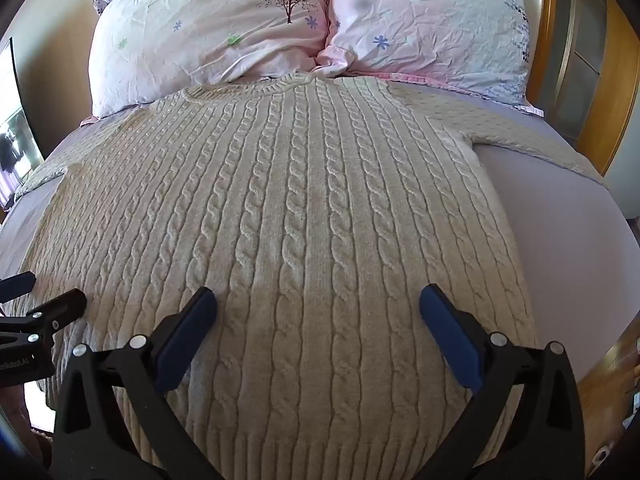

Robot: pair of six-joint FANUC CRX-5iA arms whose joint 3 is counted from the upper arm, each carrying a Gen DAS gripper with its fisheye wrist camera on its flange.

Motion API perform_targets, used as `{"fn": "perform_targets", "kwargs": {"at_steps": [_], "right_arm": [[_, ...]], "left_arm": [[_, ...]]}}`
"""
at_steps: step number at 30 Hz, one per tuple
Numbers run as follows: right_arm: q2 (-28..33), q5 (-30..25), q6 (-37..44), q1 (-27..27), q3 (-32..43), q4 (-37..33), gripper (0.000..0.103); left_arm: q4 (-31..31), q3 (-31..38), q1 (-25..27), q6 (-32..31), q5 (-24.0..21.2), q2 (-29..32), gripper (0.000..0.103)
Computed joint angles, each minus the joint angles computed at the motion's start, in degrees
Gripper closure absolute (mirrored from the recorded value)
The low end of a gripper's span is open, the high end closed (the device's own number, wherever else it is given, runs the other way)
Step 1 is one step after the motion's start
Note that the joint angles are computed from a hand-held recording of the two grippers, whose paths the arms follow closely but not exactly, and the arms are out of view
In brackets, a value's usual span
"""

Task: Fold small clothes

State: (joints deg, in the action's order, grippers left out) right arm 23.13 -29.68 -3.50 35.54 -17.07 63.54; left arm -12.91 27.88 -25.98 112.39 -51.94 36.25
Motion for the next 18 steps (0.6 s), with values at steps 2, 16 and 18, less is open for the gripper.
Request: {"fn": "perform_targets", "kwargs": {"at_steps": [2,16,18], "right_arm": [[0.0,0.0,-0.1,0.0,0.0,0.1,0.002],[0.0,0.0,0.1,0.0,0.0,-0.1,0.002],[0.0,0.0,0.1,0.0,0.0,-0.1,0.002]], "left_arm": [[-0.1,0.0,0.0,0.1,0.0,0.0,0.001],[-0.2,0.1,0.0,0.2,0.1,0.0,0.001],[-0.2,-0.1,0.0,0.2,0.3,-0.1,0.001]]}}
